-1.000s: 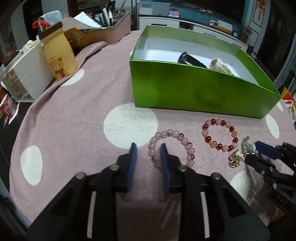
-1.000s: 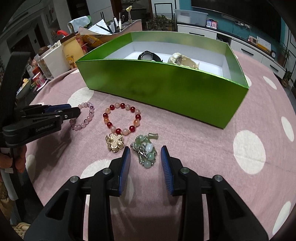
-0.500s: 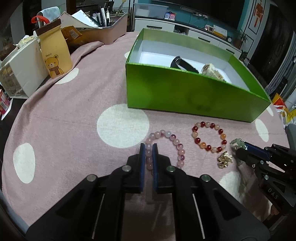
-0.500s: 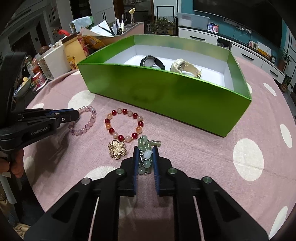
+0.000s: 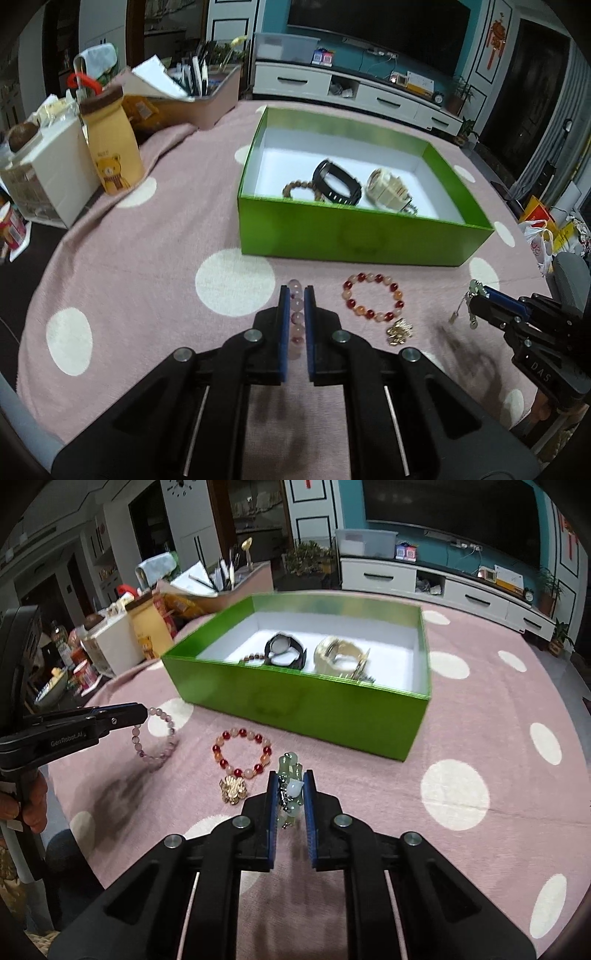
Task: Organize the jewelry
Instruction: 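Carry the pink bracelet and jade charm over into the green box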
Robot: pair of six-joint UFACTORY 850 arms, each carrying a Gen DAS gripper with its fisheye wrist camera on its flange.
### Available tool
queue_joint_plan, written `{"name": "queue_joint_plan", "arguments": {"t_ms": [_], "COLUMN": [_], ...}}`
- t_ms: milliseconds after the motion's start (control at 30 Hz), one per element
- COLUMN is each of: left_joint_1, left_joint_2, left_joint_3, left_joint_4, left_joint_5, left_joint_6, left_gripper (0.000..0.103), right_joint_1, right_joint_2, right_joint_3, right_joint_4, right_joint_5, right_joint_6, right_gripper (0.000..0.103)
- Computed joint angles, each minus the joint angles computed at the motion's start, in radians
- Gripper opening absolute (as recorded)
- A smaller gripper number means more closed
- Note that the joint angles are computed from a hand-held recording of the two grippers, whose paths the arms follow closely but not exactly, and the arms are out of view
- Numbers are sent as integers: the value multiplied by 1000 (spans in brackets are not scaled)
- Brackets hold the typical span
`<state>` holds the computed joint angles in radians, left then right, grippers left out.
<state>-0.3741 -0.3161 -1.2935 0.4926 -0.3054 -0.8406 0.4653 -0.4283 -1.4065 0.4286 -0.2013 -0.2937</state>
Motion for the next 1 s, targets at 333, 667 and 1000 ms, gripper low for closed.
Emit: {"name": "queue_joint_plan", "arguments": {"t_ms": [333, 667, 1000], "left_joint_1": [-10, -2, 12], "left_joint_2": [7, -58, -193], "left_joint_3": [-62, -237, -450], "left_joint_4": [55, 15, -78], "left_joint_5": [-14, -54, -150], "left_joint_6": [-13, 83, 199], "left_gripper": [7, 7, 7], "right_joint_1": [-17, -52, -75], "right_joint_2": [39, 20, -29], "right_joint_3": [7, -72, -170], "right_joint_4": [133, 259, 199], "right_joint_5": [50, 62, 44], "right_joint_6": [-123, -238, -188], "right_gripper": [13, 13, 13]}}
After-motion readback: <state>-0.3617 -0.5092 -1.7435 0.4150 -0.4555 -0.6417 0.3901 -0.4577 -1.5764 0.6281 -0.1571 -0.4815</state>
